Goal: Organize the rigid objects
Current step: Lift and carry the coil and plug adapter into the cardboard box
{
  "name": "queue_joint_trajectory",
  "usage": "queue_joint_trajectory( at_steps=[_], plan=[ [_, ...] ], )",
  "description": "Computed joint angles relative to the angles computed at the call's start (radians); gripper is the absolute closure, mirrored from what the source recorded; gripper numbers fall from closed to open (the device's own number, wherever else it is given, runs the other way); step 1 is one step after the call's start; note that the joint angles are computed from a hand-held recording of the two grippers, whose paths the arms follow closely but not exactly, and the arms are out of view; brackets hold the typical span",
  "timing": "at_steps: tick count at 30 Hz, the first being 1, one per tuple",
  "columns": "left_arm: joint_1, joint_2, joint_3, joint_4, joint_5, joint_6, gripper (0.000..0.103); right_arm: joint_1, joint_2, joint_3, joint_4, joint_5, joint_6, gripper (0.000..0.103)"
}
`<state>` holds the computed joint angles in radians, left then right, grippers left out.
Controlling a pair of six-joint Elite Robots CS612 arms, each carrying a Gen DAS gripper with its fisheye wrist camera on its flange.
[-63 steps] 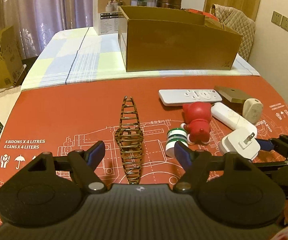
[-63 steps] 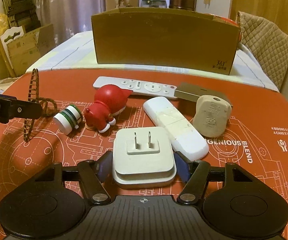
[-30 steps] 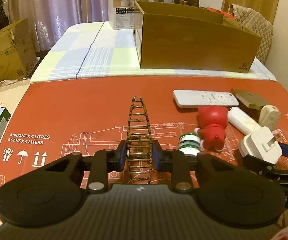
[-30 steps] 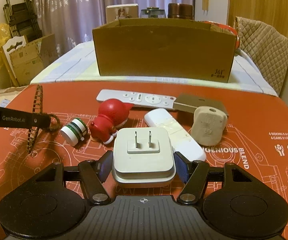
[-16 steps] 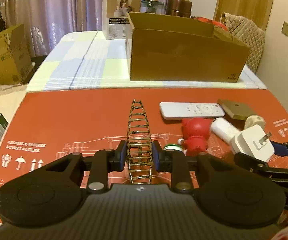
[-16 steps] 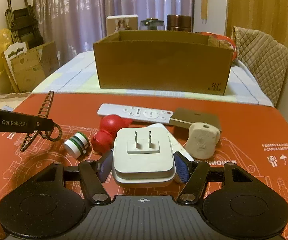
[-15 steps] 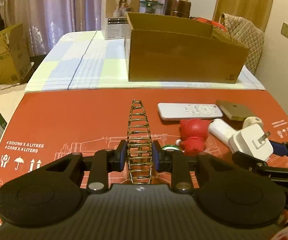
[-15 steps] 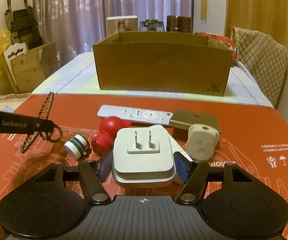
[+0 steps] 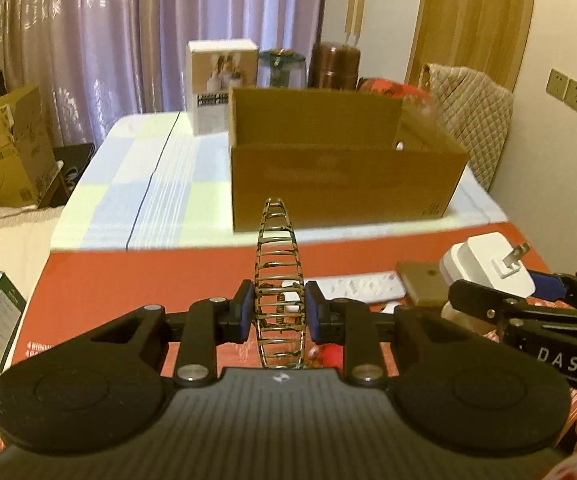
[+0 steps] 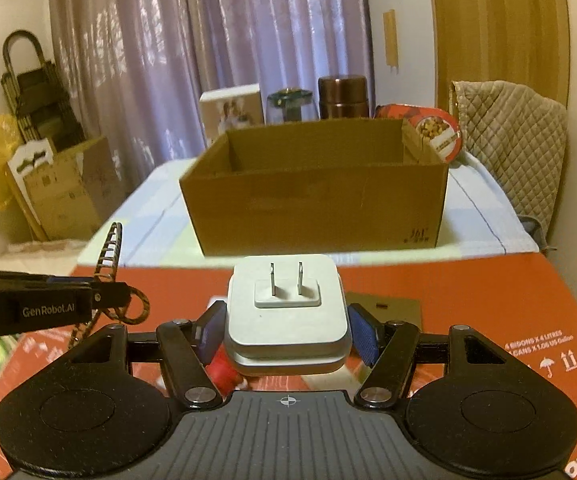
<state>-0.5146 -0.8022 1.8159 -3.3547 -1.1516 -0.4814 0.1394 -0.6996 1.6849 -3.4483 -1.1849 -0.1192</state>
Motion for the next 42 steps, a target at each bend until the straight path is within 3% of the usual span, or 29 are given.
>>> queue_joint_trajectory(
  at_steps=[6,16,21,25,30,42],
  plan=[
    [0.003,-0.012,-0.029,0.014,-0.019,0.028,0.081,-0.014,-0.016,-0.035,0.049,0.025,0.007,0.042],
    [0.048,0.003,-0.143,0.097,-0.138,0.094,0.081,-0.036,0.004,-0.174,0.196,0.026,-0.052,0.042],
    [0.075,0.029,-0.238,0.139,-0.156,0.128,0.081,-0.037,0.048,-0.300,0.279,0.014,-0.089,0.042],
    [0.098,0.072,-0.341,0.178,-0.172,0.156,0.081,-0.033,0.096,-0.429,0.415,-0.009,-0.101,0.042],
    [0.127,0.130,-0.455,0.231,-0.221,0.124,0.081,-0.030,0.163,-0.580,0.552,-0.044,-0.050,0.042],
    [0.148,0.224,-0.592,0.330,-0.241,0.118,0.081,-0.024,0.257,-0.739,0.656,-0.038,-0.049,0.042]
  ],
)
